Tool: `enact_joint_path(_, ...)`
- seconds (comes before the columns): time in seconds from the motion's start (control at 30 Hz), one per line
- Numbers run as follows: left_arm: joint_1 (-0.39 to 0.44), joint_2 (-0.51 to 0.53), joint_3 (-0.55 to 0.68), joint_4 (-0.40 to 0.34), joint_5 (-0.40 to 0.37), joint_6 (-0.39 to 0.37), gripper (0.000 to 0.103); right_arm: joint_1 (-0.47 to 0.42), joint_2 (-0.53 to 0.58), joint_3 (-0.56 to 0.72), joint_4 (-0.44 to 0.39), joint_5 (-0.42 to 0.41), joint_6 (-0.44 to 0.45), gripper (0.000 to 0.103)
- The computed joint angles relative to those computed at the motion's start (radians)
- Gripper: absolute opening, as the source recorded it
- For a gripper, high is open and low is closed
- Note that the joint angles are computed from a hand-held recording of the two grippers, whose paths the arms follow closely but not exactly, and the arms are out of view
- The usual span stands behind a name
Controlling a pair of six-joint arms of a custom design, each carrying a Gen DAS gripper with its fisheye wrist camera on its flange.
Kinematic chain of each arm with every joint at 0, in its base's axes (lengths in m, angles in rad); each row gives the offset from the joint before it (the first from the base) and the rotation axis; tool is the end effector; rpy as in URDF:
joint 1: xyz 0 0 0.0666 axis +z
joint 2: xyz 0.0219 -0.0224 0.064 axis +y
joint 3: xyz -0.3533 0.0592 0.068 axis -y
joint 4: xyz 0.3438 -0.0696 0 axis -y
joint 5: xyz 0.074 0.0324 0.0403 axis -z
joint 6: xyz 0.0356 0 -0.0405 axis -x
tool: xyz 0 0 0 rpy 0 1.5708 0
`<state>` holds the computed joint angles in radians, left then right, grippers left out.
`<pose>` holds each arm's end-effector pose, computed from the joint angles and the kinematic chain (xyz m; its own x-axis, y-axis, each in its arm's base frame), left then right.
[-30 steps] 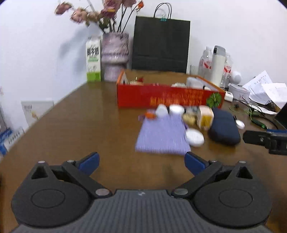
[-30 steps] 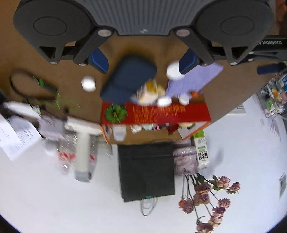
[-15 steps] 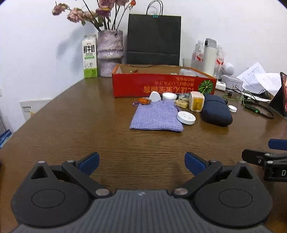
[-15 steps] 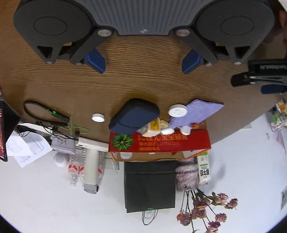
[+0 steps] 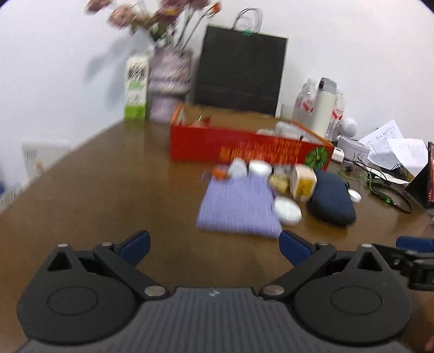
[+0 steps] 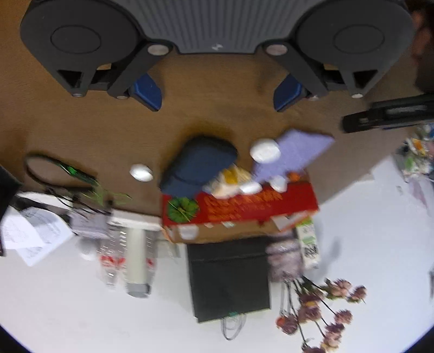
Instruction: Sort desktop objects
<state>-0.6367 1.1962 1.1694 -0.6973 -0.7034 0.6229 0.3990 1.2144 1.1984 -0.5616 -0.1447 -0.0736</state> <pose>0.3152 -0.2049 0.4079 -0.4699 -0.2059 -0.8584 -0.2589 0.9618 -0.0890 0.3645 0.1588 0.4201 -0.5382 -0.1480 -0.8297 -0.4574 0.8781 0.1401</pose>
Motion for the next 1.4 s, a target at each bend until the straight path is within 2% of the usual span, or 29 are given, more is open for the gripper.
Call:
enact_joint_path(0.03, 0.031, 0.025, 0.023, 0.023, 0.019, -0.054, 0.103, 0.006, 0.035, 0.047, 0.015, -0.001, 0.005, 0.077)
enact_joint_path(0.1, 0.082, 0.072, 0.071, 0.044, 0.066, -0.111, 0.102, 0.009, 0.05, 0.064, 0.024, 0.002, 0.007, 0.073)
enact_joint_path(0.2, 0.169, 0.148, 0.144, 0.087, 0.165, -0.166, 0.1, 0.008, 0.106, 0.125, 0.024, -0.001, -0.014, 0.07)
enact_joint_path(0.27, 0.218, 0.19, 0.177, 0.113, 0.233, -0.195, 0.096, 0.007, 0.145, 0.176, 0.0, -0.016, -0.013, 0.063)
enact_joint_path(0.3, 0.248, 0.208, 0.193, 0.109, 0.293, -0.195, 0.096, 0.011, 0.18, 0.223, -0.006, -0.028, 0.011, 0.061)
enact_joint_path(0.33, 0.281, 0.227, 0.213, 0.087, 0.358, -0.171, 0.091, 0.011, 0.18, 0.223, -0.005, -0.028, 0.011, 0.058)
enact_joint_path(0.37, 0.302, 0.225, 0.203, 0.096, 0.392, -0.139, 0.085, 0.013, 0.193, 0.24, 0.001, -0.031, 0.026, 0.053)
enact_joint_path(0.4, 0.316, 0.215, 0.178, 0.131, 0.415, -0.118, 0.084, 0.025, 0.227, 0.285, 0.015, -0.026, 0.064, 0.05)
enact_joint_path(0.43, 0.329, 0.202, 0.152, 0.162, 0.437, -0.109, 0.084, 0.025, 0.227, 0.286, 0.014, -0.026, 0.064, 0.047)
enact_joint_path(0.5, 0.341, 0.194, 0.138, 0.183, 0.451, -0.132, 0.084, 0.04, 0.322, 0.4, 0.005, -0.062, 0.105, 0.046)
enact_joint_path(0.57, 0.351, 0.201, 0.136, 0.223, 0.489, -0.197, 0.084, 0.043, 0.383, 0.489, -0.059, -0.093, 0.119, 0.043)
enact_joint_path(0.63, 0.363, 0.223, 0.153, 0.233, 0.546, -0.21, 0.082, 0.05, 0.485, 0.631, -0.148, -0.139, 0.125, 0.039)
enact_joint_path(0.67, 0.364, 0.234, 0.163, 0.228, 0.554, -0.213, 0.078, 0.064, 0.559, 0.724, -0.189, -0.152, 0.127, 0.039)
enact_joint_path(0.7, 0.362, 0.243, 0.171, 0.223, 0.547, -0.216, 0.073, 0.063, 0.577, 0.768, -0.245, -0.154, 0.137, 0.039)
enact_joint_path(0.73, 0.359, 0.252, 0.178, 0.214, 0.531, -0.217, 0.068, 0.075, 0.624, 0.821, -0.254, -0.17, 0.136, 0.038)
enact_joint_path(0.77, 0.36, 0.257, 0.182, 0.208, 0.533, -0.219, 0.063, 0.075, 0.626, 0.824, -0.257, -0.172, 0.137, 0.038)
enact_joint_path(0.9, 0.365, 0.259, 0.188, 0.185, 0.576, -0.228, 0.046, 0.09, 0.714, 0.952, -0.365, -0.205, 0.151, 0.038)
enact_joint_path(1.0, 0.357, 0.256, 0.186, 0.175, 0.558, -0.253, 0.045, 0.095, 0.785, 1.048, -0.451, -0.24, 0.156, 0.035)
enact_joint_path(1.07, 0.354, 0.255, 0.187, 0.168, 0.551, -0.267, 0.045, 0.098, 0.836, 1.127, -0.513, -0.253, 0.142, 0.029)
enact_joint_path(1.27, 0.346, 0.247, 0.184, 0.16, 0.542, -0.272, 0.044, 0.105, 0.854, 1.144, -0.522, -0.226, 0.124, 0.027)
enact_joint_path(1.4, 0.347, 0.21, 0.157, 0.181, 0.539, -0.238, 0.044, 0.104, 0.794, 1.062, -0.446, -0.187, 0.096, 0.027)
